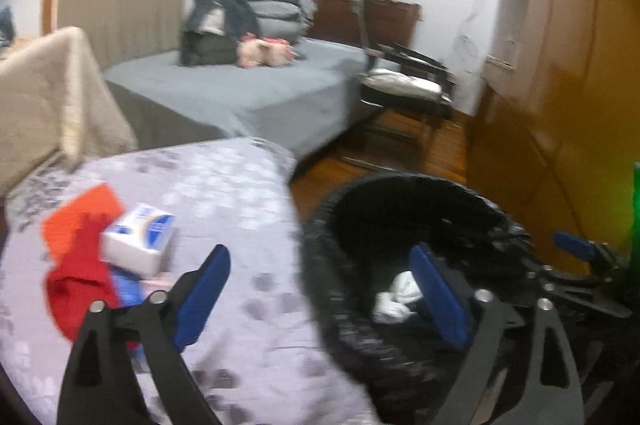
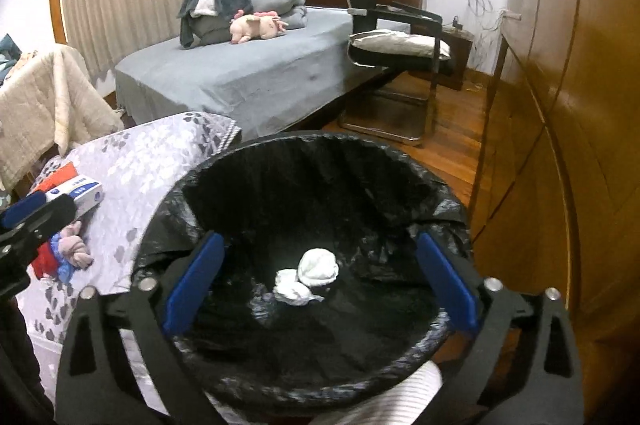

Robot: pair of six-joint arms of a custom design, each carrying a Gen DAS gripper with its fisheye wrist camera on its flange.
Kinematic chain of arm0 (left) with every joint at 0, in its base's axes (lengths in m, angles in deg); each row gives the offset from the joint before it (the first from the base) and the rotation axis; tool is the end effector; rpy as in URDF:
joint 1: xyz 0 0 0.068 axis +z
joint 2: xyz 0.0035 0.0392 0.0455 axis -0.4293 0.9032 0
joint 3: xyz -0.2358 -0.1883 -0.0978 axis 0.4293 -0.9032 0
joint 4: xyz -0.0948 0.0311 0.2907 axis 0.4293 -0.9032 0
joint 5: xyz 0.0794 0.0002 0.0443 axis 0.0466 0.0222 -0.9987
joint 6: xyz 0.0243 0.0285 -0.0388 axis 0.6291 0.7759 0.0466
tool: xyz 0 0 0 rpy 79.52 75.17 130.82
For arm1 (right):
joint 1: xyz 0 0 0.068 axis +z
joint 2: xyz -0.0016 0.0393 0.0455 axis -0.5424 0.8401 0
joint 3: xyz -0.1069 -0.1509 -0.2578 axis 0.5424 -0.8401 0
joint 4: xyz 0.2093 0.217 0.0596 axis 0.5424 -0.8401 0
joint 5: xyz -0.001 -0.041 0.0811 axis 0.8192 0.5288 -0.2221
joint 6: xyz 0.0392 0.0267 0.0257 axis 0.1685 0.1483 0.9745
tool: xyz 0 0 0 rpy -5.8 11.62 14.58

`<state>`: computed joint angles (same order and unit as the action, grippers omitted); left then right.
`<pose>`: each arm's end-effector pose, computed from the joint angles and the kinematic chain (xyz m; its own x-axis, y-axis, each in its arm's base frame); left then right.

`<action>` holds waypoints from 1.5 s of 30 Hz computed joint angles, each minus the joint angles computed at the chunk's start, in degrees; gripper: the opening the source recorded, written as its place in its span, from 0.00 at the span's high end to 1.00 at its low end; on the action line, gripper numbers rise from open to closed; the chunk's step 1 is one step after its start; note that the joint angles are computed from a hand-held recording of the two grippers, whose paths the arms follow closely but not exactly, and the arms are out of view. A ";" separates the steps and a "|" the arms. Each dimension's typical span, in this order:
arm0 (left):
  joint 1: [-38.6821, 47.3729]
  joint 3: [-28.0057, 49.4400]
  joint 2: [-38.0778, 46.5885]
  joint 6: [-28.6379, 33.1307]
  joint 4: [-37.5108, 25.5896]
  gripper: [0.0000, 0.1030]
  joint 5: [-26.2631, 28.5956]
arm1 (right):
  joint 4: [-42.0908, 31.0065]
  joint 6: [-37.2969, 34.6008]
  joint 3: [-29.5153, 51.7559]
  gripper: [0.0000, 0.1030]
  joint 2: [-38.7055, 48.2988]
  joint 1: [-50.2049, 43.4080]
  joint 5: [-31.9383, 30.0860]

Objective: Collect trash

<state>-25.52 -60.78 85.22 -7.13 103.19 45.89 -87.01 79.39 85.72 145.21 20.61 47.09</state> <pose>0.2029 -0.0128 0.1288 -0.5925 0.1434 -0.7927 0.3632 0.9259 -0.1040 0.1687 0.1851 0.1079 -0.6324 0.1869 -0.7518 0.2906 0.9568 -0.0065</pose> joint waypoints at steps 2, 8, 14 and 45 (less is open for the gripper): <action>6.24 -0.32 -2.05 3.12 -1.63 0.08 1.60 | 0.46 -0.73 1.59 0.06 1.07 0.25 -0.65; 23.07 1.05 -0.77 10.88 -2.81 0.06 5.80 | 3.98 -6.09 8.61 0.06 6.95 1.63 -3.05; 35.68 4.84 7.32 14.87 0.03 0.06 7.97 | 8.11 -13.82 17.74 0.06 14.81 1.40 -6.86; 44.73 21.74 35.50 12.79 10.45 0.07 4.19 | -2.22 -23.68 63.76 0.16 48.00 -0.86 -22.41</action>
<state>19.21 -39.04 120.73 5.65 113.64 50.08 -89.23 55.71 149.47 193.21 19.75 24.68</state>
